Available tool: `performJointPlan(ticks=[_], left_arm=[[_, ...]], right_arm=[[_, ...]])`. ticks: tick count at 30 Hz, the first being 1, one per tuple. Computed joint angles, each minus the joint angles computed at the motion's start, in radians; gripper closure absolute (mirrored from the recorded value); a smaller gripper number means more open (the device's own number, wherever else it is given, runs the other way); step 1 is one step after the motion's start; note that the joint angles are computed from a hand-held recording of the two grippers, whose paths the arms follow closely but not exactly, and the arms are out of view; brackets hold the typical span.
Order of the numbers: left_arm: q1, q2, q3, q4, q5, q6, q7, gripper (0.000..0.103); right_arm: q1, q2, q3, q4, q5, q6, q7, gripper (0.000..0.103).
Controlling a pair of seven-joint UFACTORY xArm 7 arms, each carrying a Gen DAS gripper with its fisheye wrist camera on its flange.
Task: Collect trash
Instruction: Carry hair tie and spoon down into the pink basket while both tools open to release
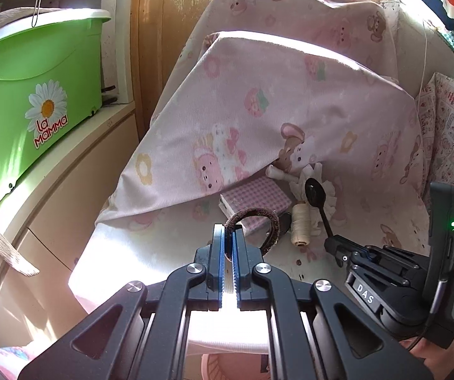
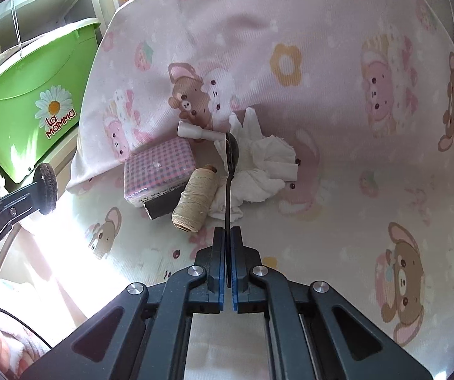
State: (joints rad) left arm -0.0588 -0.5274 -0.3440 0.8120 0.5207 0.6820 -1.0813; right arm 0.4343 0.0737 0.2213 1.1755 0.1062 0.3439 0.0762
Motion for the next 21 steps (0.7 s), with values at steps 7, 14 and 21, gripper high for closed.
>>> performJointPlan(ticks=[7,14,21], left_arm=[[-0.005,0.004,-0.001,0.003,-0.002,0.034,0.011,0.099],[-0.018,-0.004,0.012,-0.006,-0.008,0.047,0.014,0.099],[-0.03,-0.032,0.028,-0.024,-0.054,0.065,0.029,0.099]], right_arm=[[-0.012,-0.045,-0.007,-0.037,0.012,-0.015,-0.034,0.099],[-0.032,-0.083,-0.022,-0.064,0.115,0.023,-0.055,0.099],[-0.041,-0.145,-0.017,-0.118,-0.044,0.008,0.042,0.099]])
